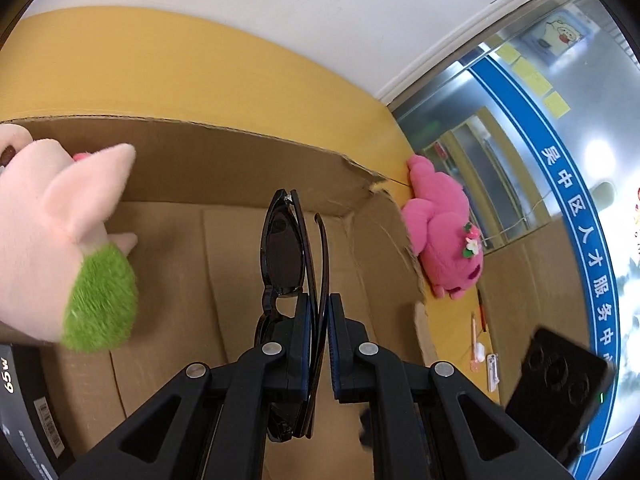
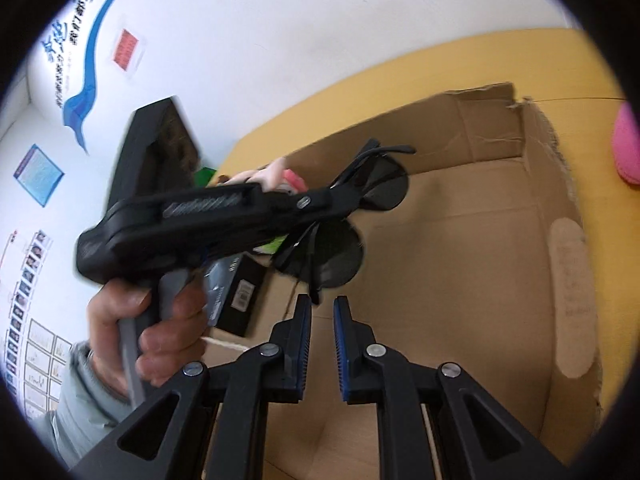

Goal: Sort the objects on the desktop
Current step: 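Carry the black sunglasses with both grippers over into the cardboard box, then lower the sunglasses onto the box floor and open both grippers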

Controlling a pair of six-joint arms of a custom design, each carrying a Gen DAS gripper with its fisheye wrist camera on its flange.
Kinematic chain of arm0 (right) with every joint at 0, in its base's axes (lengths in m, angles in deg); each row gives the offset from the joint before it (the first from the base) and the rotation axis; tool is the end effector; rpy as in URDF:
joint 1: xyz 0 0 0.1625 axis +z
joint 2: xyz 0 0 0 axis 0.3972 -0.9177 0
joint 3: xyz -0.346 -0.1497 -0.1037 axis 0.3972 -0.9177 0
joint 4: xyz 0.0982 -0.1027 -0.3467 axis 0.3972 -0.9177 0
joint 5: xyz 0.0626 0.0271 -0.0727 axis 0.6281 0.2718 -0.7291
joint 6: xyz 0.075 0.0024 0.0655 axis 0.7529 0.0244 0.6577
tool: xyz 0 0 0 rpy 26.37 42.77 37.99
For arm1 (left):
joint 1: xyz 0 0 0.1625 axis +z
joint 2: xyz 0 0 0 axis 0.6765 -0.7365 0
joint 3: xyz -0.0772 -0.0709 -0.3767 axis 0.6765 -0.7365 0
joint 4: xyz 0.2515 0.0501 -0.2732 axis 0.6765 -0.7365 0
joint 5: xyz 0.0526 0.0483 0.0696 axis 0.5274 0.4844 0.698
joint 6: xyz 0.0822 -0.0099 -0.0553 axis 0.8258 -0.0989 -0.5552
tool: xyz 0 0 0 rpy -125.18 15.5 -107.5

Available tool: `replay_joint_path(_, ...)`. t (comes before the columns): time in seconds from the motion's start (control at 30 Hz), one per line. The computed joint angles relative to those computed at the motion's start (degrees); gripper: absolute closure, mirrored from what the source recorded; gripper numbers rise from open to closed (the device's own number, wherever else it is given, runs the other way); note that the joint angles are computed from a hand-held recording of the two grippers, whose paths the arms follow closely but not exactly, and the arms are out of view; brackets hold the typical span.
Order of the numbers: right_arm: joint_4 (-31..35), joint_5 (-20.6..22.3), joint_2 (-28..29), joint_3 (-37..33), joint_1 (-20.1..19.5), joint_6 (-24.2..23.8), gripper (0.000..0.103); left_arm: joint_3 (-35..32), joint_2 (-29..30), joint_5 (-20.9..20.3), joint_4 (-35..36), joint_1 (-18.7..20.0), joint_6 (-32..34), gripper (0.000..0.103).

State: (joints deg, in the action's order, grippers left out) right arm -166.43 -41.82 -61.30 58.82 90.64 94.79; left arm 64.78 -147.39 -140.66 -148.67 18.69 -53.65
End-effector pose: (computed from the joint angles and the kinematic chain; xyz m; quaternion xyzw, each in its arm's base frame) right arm 0.2333 -0.3022 0.0803 -0.0022 -0.9304 0.3535 0.0973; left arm -0.1082 -0.4750 0.1972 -0.2309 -0.9710 0.0595 0.0147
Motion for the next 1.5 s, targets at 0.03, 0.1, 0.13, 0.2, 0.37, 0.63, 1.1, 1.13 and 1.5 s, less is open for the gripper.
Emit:
replay_joint_path(0.03,1.5,0.0,-0.8,-0.3,-0.2,0.3,0.085,-0.1,-0.2,-0.4,0.1,0.0,-0.1,0.097)
replay_joint_path(0.1,3.7,1.3,-2.1,-1.0,-1.0,-0.5,0.071,-0.5,-0.5,-0.9,0.6,-0.2,-0.4,0.097)
replay_joint_path(0.13,4.2,1.4,-2.3,-1.5,-0.7,-0.9,0.060,-0.7,-0.7,-0.9,0.9,-0.4,-0.3,0.097)
replay_joint_path(0.2,6.3,1.2,-2.6,-3.1,-0.2,-1.8,0.047,-1.3,-0.9,-1.5,1.6,-0.6,-0.1,0.097)
replay_joint_path(0.37,9.6,3.4,-3.1,-6.1,-2.0,-0.9,0.038,-2.5,-0.8,-3.0,2.1,-0.2,-1.0,0.097)
replay_joint_path(0.63,14.5,2.7,-1.7,-10.4,-4.2,-2.2,0.040,-4.2,1.2,-3.0,1.4,0.4,-1.2,0.097)
replay_joint_path(1.1,23.2,-1.7,2.5,-15.8,-7.5,-4.2,0.042,-9.0,8.2,0.4,3.5,5.3,-4.2,0.096)
replay_joint_path(1.13,23.5,-1.8,2.7,-15.9,-7.6,-4.1,0.042,-9.2,8.5,0.7,3.9,5.3,-4.4,0.096)
replay_joint_path(1.5,27.6,-7.1,2.2,-15.8,-5.3,-2.0,0.036,-8.5,7.1,3.3,5.5,4.3,-5.4,0.073)
